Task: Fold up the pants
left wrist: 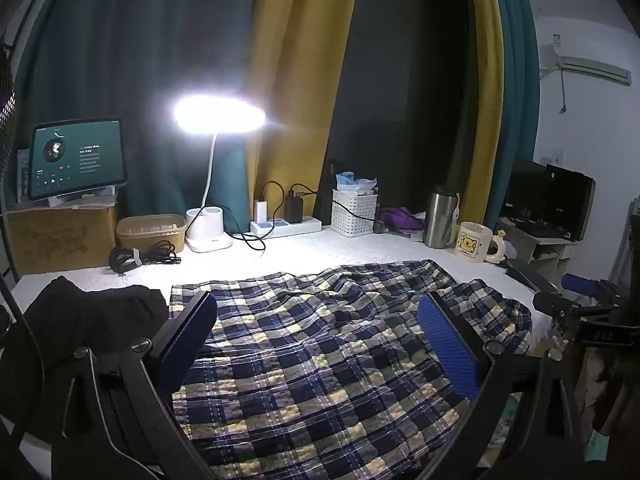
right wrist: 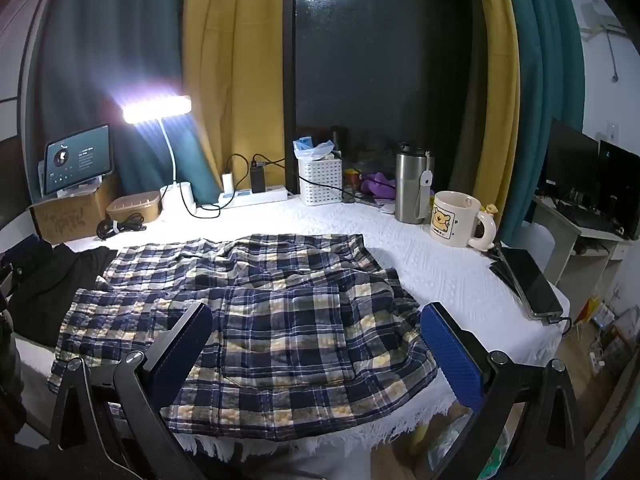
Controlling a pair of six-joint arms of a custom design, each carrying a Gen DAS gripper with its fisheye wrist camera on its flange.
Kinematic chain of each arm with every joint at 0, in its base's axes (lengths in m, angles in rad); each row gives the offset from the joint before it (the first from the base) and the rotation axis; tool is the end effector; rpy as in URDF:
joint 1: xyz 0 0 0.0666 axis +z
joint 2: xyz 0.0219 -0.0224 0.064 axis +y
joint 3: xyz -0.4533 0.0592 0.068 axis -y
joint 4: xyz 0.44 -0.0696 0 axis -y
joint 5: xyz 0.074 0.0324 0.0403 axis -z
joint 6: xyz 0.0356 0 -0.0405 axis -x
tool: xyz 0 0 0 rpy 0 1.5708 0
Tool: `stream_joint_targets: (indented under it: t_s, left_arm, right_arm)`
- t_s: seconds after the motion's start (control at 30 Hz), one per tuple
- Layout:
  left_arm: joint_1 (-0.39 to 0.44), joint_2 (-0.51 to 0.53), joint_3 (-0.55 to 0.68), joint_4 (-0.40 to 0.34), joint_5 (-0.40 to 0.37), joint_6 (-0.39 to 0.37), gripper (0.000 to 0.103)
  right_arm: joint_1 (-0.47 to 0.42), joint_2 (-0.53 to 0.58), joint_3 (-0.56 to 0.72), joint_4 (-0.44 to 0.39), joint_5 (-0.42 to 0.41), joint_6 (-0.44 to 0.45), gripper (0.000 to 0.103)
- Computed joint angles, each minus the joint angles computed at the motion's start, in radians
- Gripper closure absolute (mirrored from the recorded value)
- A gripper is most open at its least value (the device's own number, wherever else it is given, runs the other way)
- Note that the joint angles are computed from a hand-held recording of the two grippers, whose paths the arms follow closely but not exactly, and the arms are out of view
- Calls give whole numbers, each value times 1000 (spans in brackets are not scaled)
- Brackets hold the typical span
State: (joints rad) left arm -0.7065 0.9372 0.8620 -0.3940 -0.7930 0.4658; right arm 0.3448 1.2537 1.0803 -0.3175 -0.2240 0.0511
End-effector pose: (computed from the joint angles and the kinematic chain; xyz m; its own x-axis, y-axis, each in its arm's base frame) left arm 0.2712 -0.1987 0.4582 -0.2948 -0.1627 -0.9416 -0.1793 0.9773 -0.1128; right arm 0.4439 0.1674 0.4552 -0.4168 -0.2026 -0.8861 -0.5359 0.8422 0.0595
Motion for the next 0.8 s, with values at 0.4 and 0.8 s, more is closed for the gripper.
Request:
stream_joint_targets:
  t_s: [0.4, 0.8]
  left_arm:
    - [9, 3, -15, 28, 4, -11, 3]
    - [15, 0, -19, 53, 12, -33, 3]
  right_arm:
    - [1, -1, -1, 0, 1, 0, 0]
    - [3, -1, -1, 0, 4, 1, 0]
